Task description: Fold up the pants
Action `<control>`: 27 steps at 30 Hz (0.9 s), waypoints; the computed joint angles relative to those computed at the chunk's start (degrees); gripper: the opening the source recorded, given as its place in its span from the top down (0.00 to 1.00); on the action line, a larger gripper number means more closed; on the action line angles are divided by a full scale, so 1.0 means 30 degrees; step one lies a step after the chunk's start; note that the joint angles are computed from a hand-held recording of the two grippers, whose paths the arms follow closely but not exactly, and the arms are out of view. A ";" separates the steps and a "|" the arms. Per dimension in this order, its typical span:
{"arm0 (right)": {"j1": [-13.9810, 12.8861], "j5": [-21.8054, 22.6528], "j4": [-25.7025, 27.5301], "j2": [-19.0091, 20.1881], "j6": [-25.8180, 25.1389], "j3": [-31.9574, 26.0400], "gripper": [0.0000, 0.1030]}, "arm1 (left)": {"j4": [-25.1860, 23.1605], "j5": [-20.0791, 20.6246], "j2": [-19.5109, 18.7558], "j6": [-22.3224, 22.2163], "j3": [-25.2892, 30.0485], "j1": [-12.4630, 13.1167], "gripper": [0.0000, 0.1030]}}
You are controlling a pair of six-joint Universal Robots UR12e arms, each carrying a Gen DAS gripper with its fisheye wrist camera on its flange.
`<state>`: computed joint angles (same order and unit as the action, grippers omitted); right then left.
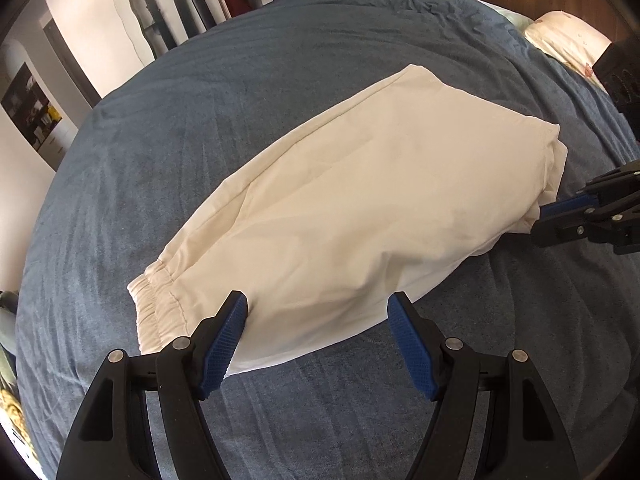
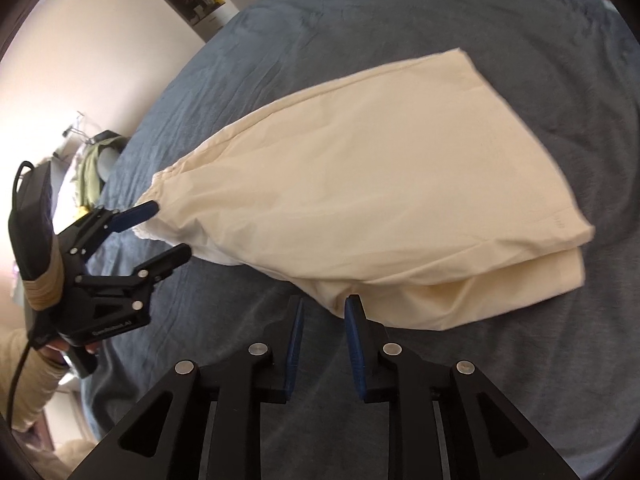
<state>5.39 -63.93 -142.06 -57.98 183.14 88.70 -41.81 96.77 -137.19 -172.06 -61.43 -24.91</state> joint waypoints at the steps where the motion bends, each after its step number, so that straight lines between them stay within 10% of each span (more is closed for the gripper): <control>1: -0.0032 0.0247 0.0149 0.0064 -0.0022 -0.0044 0.78 | 0.0015 0.0010 -0.0010 -0.0020 0.0017 0.0004 0.30; 19: 0.0158 -0.0482 0.0990 0.0825 -0.1978 -0.1520 0.79 | 0.0097 0.0076 0.0056 -0.0388 -0.0080 0.0077 0.30; 27: 0.0404 -0.1470 0.1976 0.0022 -0.3061 -0.1169 0.94 | 0.0194 0.0176 0.0250 0.0099 -0.0292 0.0083 0.30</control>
<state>6.60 -68.34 -136.14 -57.91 173.96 85.20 -41.23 97.30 -136.44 -171.76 -62.31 -24.66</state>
